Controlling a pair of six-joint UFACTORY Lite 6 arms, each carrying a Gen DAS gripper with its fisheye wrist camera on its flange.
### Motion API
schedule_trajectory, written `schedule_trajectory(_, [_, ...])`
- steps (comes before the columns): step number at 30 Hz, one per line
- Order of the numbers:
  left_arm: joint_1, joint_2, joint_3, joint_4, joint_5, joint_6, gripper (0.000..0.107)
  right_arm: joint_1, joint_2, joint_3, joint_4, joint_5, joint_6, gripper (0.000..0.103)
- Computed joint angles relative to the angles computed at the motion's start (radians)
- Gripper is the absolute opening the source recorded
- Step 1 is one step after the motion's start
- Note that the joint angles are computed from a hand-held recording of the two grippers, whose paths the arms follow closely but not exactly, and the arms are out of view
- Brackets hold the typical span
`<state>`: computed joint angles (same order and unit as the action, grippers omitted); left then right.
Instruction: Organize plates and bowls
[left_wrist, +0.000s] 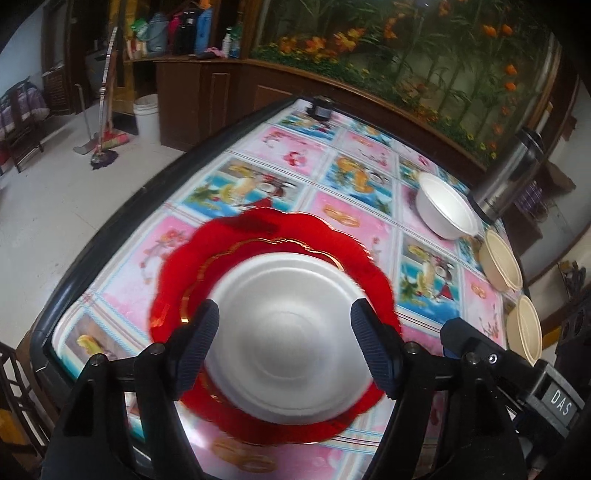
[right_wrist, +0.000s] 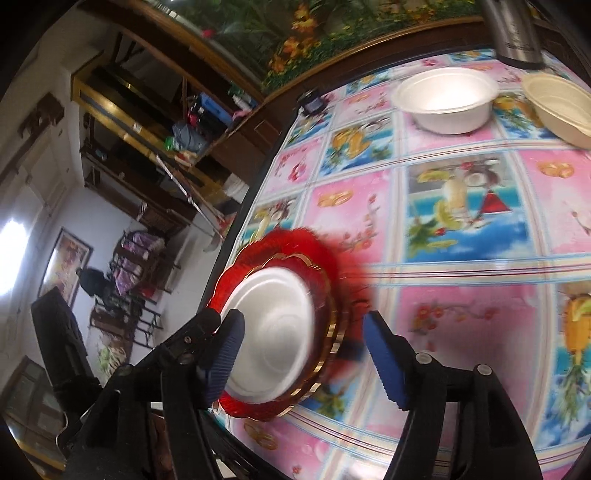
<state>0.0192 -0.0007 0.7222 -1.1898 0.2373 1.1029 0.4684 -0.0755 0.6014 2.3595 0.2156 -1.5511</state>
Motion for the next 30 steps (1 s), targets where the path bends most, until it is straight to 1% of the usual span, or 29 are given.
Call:
schedule_trajectory(4, [-0.108, 0.030, 0.059, 0.200, 0.022, -0.241, 0.074, -0.156, -0.110, -0.124, -0.194, 0.106, 0.174, 0.071])
schedule_trajectory(5, [-0.150, 0.050, 0.088, 0.277, 0.018, -0.335, 0.074, -0.211, -0.137, -0.152, -0.263, 0.132, 0.227, 0.071])
schedule_trajectory(7, [-0.209, 0.068, 0.116, 0.341, 0.011, -0.418, 0.074, -0.307, -0.190, -0.205, -0.356, 0.183, 0.291, 0.071])
schedule_trajectory(9, [-0.285, 0.120, 0.172, 0.437, 0.016, -0.538, 0.075, -0.428, -0.243, -0.248, -0.466, 0.232, 0.359, 0.071])
schedule_trajectory(11, [-0.333, 0.160, 0.214, 0.484, 0.024, -0.604, 0.075, -0.530, -0.283, -0.281, -0.545, 0.277, 0.395, 0.071])
schedule_trajectory(14, [-0.411, 0.239, 0.311, 0.664, 0.023, -0.829, 0.075, -0.669, -0.297, -0.296, -0.637, 0.348, 0.423, 0.071])
schedule_trajectory(18, [-0.479, 0.359, 0.480, 0.925, 0.027, -1.131, 0.075, -0.822, -0.223, -0.256, -0.680, 0.443, 0.389, 0.071])
schedule_trajectory(21, [-0.496, 0.484, 0.666, 1.079, 0.080, -1.316, 0.075, -0.881, -0.126, -0.168, -0.682, 0.484, 0.371, 0.071])
schedule_trajectory(22, [-0.494, 0.515, 0.712, 1.092, 0.092, -1.337, 0.075, -0.891, -0.087, -0.130, -0.683, 0.498, 0.365, 0.071])
schedule_trajectory(23, [-0.496, 0.565, 0.785, 1.115, 0.116, -1.376, 0.075, -0.900, -0.037, -0.084, -0.683, 0.512, 0.364, 0.071])
schedule_trajectory(25, [-0.497, 0.694, 0.977, 1.168, 0.195, -1.463, 0.074, -0.897, 0.050, 0.005, -0.683, 0.517, 0.390, 0.071])
schedule_trajectory(26, [-0.496, 0.745, 1.057, 1.164, 0.232, -1.470, 0.074, -0.896, 0.110, 0.067, -0.680, 0.525, 0.391, 0.071])
schedule_trajectory(29, [-0.498, 0.951, 1.371, 1.208, 0.357, -1.542, 0.074, -0.882, 0.265, 0.234, -0.678, 0.495, 0.429, 0.071])
schedule_trajectory(30, [-0.496, 1.024, 1.475, 1.200, 0.372, -1.539, 0.074, -0.881, 0.315, 0.287, -0.683, 0.496, 0.446, 0.071])
